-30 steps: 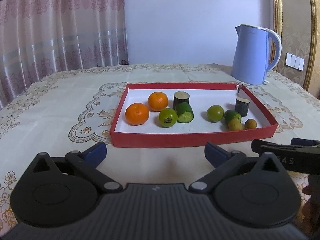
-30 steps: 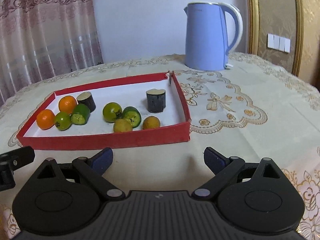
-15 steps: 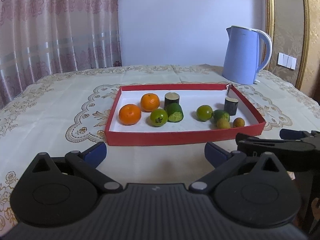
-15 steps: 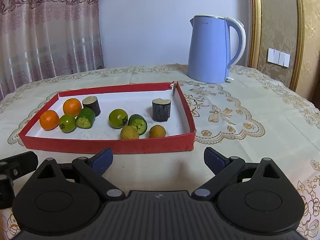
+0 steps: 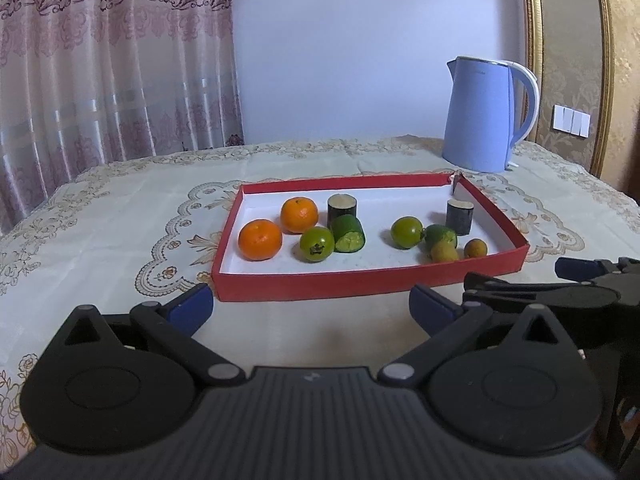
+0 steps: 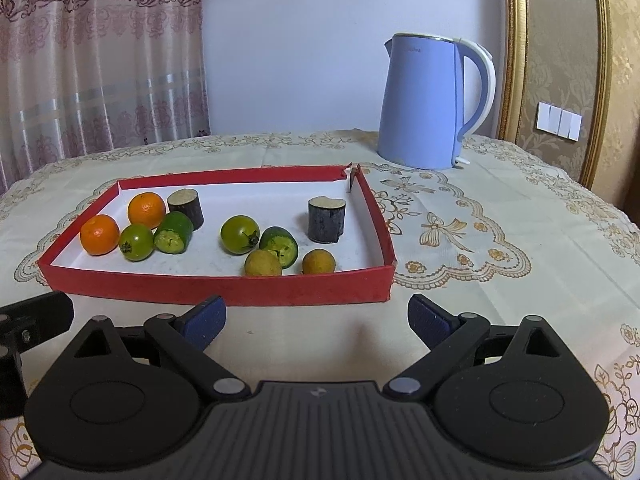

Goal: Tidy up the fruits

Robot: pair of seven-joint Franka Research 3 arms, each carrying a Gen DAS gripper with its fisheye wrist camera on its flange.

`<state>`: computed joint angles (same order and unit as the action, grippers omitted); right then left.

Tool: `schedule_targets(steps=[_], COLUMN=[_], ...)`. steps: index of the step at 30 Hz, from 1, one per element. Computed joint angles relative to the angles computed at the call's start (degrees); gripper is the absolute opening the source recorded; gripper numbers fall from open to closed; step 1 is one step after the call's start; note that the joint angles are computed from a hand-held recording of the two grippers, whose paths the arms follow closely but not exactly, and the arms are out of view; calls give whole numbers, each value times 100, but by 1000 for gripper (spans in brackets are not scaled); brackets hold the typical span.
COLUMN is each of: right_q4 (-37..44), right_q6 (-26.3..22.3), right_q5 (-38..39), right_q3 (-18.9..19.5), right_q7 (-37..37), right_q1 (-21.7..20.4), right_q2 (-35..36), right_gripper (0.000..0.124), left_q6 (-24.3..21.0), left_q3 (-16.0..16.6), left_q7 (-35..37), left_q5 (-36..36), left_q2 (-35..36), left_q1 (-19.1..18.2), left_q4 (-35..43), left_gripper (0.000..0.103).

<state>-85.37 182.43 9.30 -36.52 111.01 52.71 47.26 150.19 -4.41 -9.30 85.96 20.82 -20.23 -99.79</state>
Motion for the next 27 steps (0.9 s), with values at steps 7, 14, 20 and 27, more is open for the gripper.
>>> schedule_targets(steps=[7, 14, 20, 27], right_q4=[20, 23, 22, 38], right_q6=[39, 85, 89, 64], right_q5=[43, 111, 163, 178], right_q3=[-2, -7, 41, 22], right_q7=[-86, -166, -245, -264], right_q1=[12, 26, -1, 13], right_q2=[29, 46, 34, 57], right_gripper=[98, 98, 98, 98], left_q6=[259, 357, 294, 159], left_q3=[17, 29, 47, 86], left_q7=[-93, 56, 237, 253], left_q5=[-17, -146, -327, -314], left_q2=[11, 43, 83, 122], left_q1=[58, 48, 22, -49], left_q4=[2, 22, 57, 95], left_gripper=[103, 103, 103, 103])
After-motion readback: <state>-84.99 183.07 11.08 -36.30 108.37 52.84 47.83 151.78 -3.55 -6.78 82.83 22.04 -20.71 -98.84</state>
